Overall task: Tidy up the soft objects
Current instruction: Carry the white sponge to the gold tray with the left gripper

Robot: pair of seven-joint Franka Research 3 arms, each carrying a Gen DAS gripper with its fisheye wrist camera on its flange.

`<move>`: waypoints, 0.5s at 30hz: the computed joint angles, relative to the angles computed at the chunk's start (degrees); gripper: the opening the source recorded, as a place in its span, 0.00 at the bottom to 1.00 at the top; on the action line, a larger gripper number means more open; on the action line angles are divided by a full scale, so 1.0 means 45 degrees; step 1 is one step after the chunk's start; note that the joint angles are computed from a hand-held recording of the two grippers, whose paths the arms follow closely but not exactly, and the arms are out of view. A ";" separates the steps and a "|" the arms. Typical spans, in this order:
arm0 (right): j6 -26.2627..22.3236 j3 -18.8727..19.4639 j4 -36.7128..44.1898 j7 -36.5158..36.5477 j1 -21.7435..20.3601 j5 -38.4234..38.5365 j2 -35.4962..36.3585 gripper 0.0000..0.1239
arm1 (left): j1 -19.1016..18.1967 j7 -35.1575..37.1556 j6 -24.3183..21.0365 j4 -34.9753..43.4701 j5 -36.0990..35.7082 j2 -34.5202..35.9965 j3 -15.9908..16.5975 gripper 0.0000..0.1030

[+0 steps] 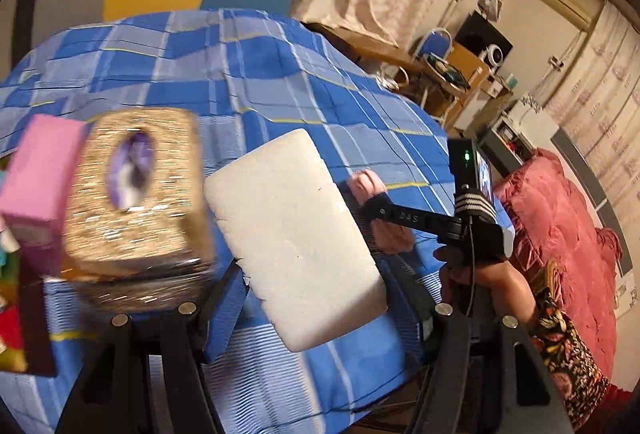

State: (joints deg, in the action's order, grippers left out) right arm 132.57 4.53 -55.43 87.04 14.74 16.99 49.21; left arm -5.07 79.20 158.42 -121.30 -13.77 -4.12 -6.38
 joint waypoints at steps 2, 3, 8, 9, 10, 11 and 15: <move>0.0116 -0.0054 -0.0112 -0.0016 0.0057 -0.0081 -0.0049 0.33 | 0.0140 -0.0174 0.0102 -0.0494 0.0044 -0.0500 0.0132 0.66; 0.0130 -0.0058 -0.0098 -0.0013 0.0055 -0.0088 -0.0038 0.33 | 0.0184 -0.0190 0.0178 -0.0803 -0.0011 -0.0818 0.0251 0.66; 0.0532 -0.0039 -0.0453 -0.0105 0.0032 -0.0043 -0.0257 0.33 | 0.0700 -0.1003 0.0143 -0.1948 0.0749 -0.2055 0.0824 0.66; 0.0601 -0.0032 -0.0495 -0.0105 0.0025 -0.0024 -0.0298 0.33 | 0.0846 -0.1218 0.0092 -0.2110 0.0947 -0.2246 0.0928 0.66; 0.0666 -0.0011 -0.0566 -0.0117 0.0007 0.0014 -0.0373 0.33 | 0.1026 -0.1452 0.0065 -0.2264 0.1184 -0.2404 0.1022 0.66; 0.0762 -0.0006 -0.0688 -0.0134 0.0009 0.0031 -0.0471 0.33 | 0.1324 -0.1741 -0.0006 -0.2439 0.1567 -0.2595 0.1111 0.66; 0.1342 -0.0084 -0.1367 -0.0276 0.0126 -0.0087 -0.0957 0.33 | 0.2220 -0.2064 -0.0941 -0.2419 0.2804 -0.2780 0.1580 0.66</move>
State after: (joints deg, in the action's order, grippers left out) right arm 138.61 4.15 -61.58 85.80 15.31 16.60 44.90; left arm 4.92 69.91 154.19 -132.19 -1.15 -16.63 0.73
